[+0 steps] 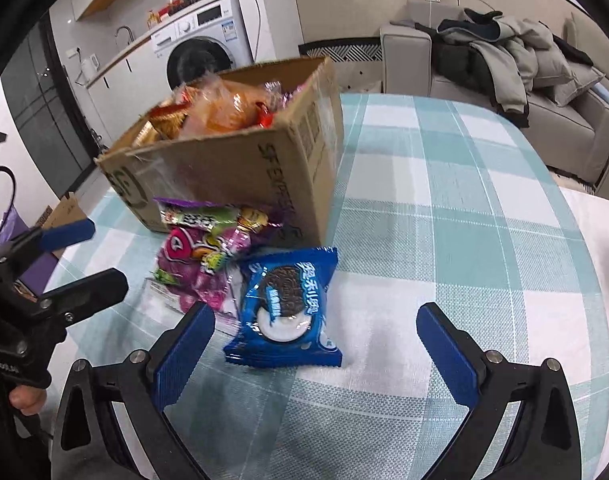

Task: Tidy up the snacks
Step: 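Move both tools back toward the purple candy bag and blue cookie packet, then grasp the blue cookie packet with the right tool while the left tool grasps the purple candy bag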

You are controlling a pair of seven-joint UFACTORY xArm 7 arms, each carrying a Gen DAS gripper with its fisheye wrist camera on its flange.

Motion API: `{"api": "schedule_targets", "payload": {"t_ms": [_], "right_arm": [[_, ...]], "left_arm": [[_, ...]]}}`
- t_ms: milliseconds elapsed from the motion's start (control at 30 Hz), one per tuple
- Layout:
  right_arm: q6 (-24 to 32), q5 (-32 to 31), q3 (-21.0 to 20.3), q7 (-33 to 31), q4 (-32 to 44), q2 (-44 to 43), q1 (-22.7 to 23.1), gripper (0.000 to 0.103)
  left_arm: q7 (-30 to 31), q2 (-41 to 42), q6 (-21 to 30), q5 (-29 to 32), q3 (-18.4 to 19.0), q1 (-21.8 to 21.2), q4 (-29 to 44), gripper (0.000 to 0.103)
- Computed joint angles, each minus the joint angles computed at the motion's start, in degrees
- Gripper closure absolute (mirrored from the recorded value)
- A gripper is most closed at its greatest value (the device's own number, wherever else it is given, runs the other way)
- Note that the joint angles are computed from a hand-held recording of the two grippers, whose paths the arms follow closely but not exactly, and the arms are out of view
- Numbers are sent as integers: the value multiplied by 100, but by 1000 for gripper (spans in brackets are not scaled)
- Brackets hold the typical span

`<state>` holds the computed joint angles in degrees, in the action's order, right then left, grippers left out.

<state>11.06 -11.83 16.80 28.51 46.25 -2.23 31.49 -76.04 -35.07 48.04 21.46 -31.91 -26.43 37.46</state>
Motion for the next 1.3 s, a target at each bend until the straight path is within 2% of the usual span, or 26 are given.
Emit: {"api": "schedule_targets", "payload": {"t_ms": [100,400,433,533,633,767,833,867,933,1033,1167,1300], "right_arm": [[83,-114,-13,82,113,149,-10,0],[672,-1568,-228,1178,491,428,109,0],[689,-1597,-235,1195,492,424,98,0],[691,-1128,-197,733,497,456,57,0],[745,-1280,-207,640,583,546,96,0],[631,-1159,-225,428,661,685,150,1],[626,-1484,-300,692,637,651,233,8],[611,-1537,-305,727,613,628,240,16],[552,-1502,-287,645,551,578,221,21],[437,-1350,-239,402,403,450,180,40],[81,-1202,-182,308,17,164,104,44],[-117,-1263,-58,588,-353,-238,-64,44]], "left_arm": [[50,124,-98,31,30,23,15,1],[208,494,-131,266,37,11,168,1],[208,535,-120,298,37,15,189,1],[264,650,-202,308,118,-31,194,1],[288,850,-208,385,139,-26,281,1],[282,978,-240,454,207,-75,330,1],[293,1021,-238,476,239,-101,348,1],[253,1085,-217,534,210,-84,391,1],[127,1211,-125,677,146,-57,488,1],[42,1343,-69,757,178,-121,557,1],[-95,1581,-1,949,227,-188,702,1],[-130,1772,64,1037,344,-291,824,1]]}}
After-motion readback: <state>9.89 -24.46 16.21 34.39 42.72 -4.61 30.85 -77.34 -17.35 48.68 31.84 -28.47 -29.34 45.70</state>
